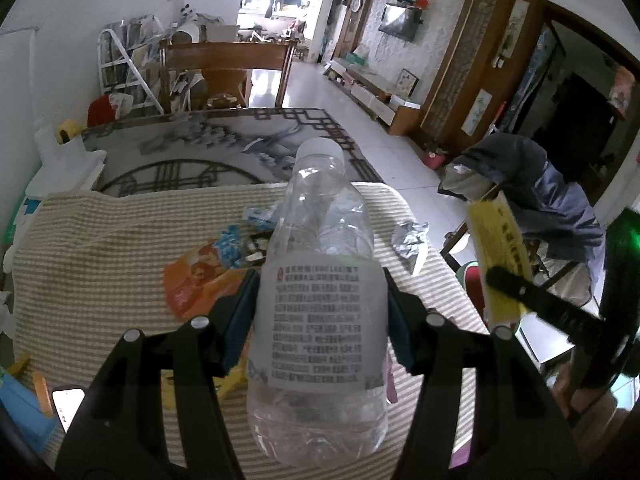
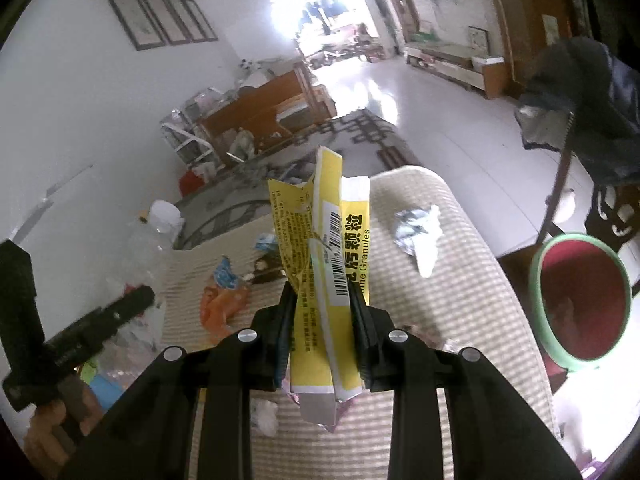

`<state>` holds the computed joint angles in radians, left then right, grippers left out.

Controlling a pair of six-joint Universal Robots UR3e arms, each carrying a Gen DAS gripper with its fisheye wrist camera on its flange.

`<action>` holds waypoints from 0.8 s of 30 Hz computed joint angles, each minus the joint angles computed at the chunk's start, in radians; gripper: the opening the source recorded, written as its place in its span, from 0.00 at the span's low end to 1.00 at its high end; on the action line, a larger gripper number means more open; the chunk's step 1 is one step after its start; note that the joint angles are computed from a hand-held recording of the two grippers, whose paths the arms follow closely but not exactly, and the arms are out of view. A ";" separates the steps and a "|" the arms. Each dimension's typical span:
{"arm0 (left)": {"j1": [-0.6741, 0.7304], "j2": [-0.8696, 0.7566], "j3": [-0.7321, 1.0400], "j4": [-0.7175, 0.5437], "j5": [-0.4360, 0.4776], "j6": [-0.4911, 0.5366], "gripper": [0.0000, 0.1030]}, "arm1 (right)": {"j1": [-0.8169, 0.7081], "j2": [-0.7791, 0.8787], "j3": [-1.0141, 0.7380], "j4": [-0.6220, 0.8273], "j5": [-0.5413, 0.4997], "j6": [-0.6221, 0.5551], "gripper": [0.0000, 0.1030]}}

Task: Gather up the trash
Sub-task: 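Carry the bottle and yellow packet over the red bin and open both tools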

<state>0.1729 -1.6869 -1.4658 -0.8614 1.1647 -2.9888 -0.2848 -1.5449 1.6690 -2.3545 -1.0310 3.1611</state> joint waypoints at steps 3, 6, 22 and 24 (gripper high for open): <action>-0.054 -0.037 0.039 0.019 0.033 -0.043 0.55 | -0.041 -0.004 0.003 0.029 0.026 -0.036 0.26; -0.111 -0.078 0.087 0.030 0.067 -0.081 0.55 | -0.092 0.000 -0.010 0.054 0.057 -0.085 0.26; -0.436 -0.430 0.582 -0.060 0.263 -0.270 0.55 | -0.401 0.057 -0.125 0.269 0.207 -0.371 0.26; -0.471 -0.481 0.668 -0.095 0.282 -0.280 0.55 | -0.443 0.064 -0.137 0.307 0.222 -0.403 0.26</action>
<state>-0.2978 -2.1681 -0.7979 -0.9566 1.4466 -3.2686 -0.7279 -1.4807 1.5320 -2.0471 -0.8091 2.7584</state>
